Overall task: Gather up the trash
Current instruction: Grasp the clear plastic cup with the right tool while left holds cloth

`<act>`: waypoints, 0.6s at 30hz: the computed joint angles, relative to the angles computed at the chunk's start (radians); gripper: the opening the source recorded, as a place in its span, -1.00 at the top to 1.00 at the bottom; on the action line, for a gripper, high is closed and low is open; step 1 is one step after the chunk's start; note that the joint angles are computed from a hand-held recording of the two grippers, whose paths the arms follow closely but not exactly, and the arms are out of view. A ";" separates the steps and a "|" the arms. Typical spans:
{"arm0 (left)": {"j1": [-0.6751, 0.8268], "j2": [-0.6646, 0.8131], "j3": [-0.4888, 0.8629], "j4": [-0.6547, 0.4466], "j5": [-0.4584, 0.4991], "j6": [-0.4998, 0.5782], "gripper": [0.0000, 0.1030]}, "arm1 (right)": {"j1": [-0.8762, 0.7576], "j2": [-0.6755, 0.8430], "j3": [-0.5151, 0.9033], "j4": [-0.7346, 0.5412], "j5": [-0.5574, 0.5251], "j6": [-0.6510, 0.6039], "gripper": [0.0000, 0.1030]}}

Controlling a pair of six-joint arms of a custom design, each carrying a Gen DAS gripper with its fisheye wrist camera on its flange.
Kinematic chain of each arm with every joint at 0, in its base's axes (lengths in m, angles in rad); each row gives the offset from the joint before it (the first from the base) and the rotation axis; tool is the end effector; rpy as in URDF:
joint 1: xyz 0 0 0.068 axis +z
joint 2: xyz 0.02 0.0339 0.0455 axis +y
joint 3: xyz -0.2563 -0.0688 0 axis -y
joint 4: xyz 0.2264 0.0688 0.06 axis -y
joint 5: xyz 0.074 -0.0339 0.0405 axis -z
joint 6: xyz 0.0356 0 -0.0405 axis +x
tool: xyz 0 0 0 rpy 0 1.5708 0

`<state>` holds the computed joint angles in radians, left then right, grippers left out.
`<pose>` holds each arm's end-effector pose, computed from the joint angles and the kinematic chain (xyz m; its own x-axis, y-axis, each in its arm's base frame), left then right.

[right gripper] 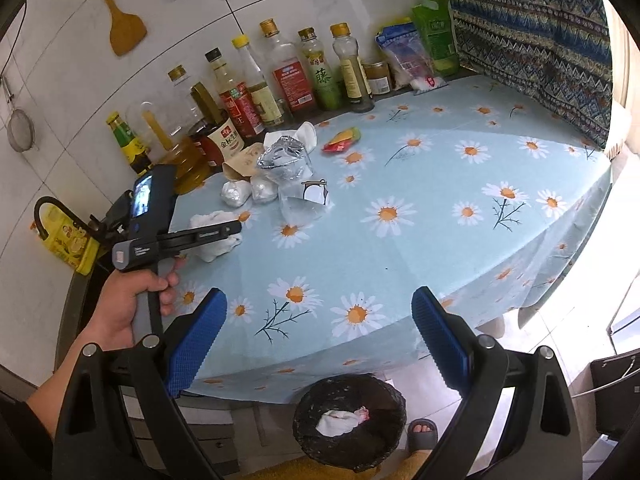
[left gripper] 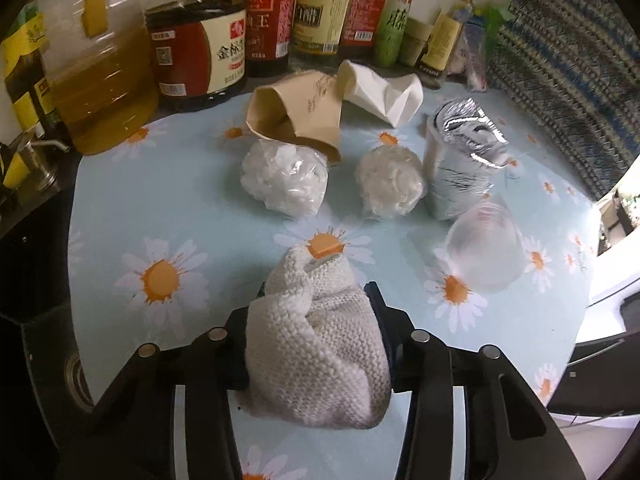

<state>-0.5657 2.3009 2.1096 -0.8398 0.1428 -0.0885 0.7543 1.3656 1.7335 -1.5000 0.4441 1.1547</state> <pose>0.4031 -0.2620 0.2266 -0.7737 0.3876 -0.5011 0.5260 0.8339 -0.1670 0.1581 0.1275 0.4057 -0.7106 0.4656 -0.5275 0.4073 0.8835 0.2313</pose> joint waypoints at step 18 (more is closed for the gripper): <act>0.040 -0.634 -0.721 0.255 0.051 -0.215 0.22 | -0.394 0.178 -0.117 0.373 -0.388 -0.614 -0.85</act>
<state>-0.5255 1.6666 1.3887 -0.5851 0.1937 -0.3034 0.3601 1.5438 1.6163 -1.1266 0.0559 0.5406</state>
